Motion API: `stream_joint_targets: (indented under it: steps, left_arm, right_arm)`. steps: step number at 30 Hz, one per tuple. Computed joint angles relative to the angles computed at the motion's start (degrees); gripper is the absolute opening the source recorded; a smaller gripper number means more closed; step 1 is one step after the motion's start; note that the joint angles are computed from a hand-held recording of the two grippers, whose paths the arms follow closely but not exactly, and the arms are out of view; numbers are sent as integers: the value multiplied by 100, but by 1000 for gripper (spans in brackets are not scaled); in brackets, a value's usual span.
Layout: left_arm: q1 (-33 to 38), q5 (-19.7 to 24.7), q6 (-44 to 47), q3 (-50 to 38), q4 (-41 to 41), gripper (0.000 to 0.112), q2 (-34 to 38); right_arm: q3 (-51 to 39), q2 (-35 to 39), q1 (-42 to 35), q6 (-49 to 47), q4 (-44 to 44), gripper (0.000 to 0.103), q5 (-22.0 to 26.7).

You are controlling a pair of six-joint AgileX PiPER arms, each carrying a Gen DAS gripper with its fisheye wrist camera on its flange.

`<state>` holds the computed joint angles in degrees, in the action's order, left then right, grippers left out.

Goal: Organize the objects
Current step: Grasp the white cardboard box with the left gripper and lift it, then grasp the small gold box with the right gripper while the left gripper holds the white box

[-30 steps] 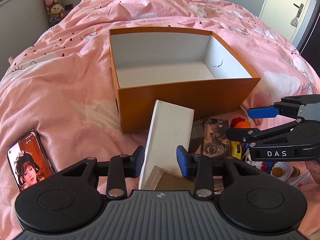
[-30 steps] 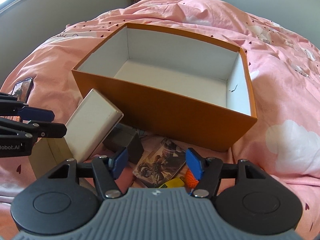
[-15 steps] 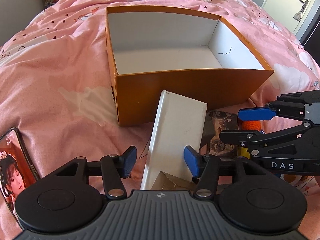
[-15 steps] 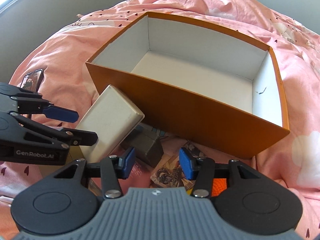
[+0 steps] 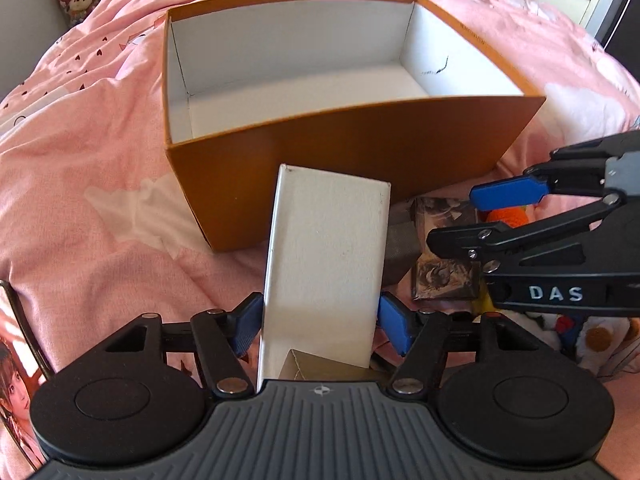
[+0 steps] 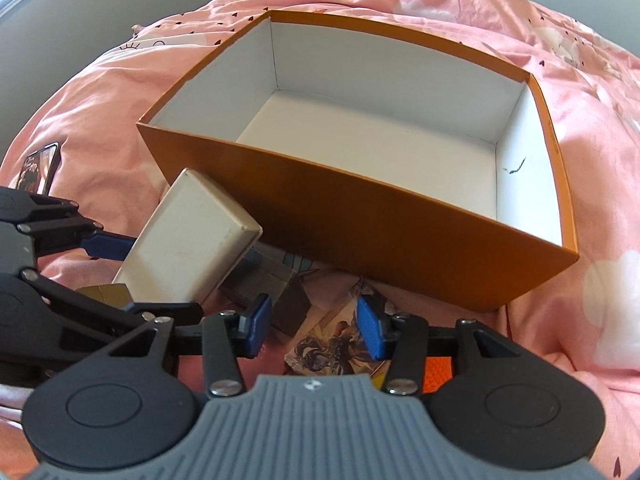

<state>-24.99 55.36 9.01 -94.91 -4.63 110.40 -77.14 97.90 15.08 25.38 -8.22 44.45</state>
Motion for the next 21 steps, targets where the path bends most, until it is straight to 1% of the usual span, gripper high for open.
stream_joint_targets:
  steps: [2, 6, 9, 10, 11, 14, 18, 20, 21]
  left_arm:
    - [33, -50, -4, 73, -77, 70, -53]
    - [114, -249, -84, 311, -131, 70, -311]
    - [293, -230, -67, 326, -313, 69, -510]
    - [344, -227, -61, 324, -339, 69, -568]
    - [383, -222, -73, 324, -338, 69, -622]
    - [438, -243, -189, 317, -274, 68, -723]
    - [376, -315, -271, 369, -205, 68, -803]
    - [318, -370, -328, 447, -95, 68, -872]
    - [299, -385, -365, 476, -38, 68, -901]
  right_arm:
    - [33, -23, -4, 20, 3, 51, -5]
    - [100, -99, 31, 85, -63, 51, -33]
    - [109, -173, 101, 80, -104, 51, -36]
    - [92, -188, 144, 282, -201, 51, -32]
    - [107, -228, 170, 256, -147, 51, -84]
    - [78, -316, 79, -516, 671, 51, -200]
    - [-107, -242, 45, -1647, 1814, 51, -122]
    - [-201, -169, 83, -1971, 2121, 53, -28]
    - [-265, -124, 138, -1998, 2114, 54, 12]
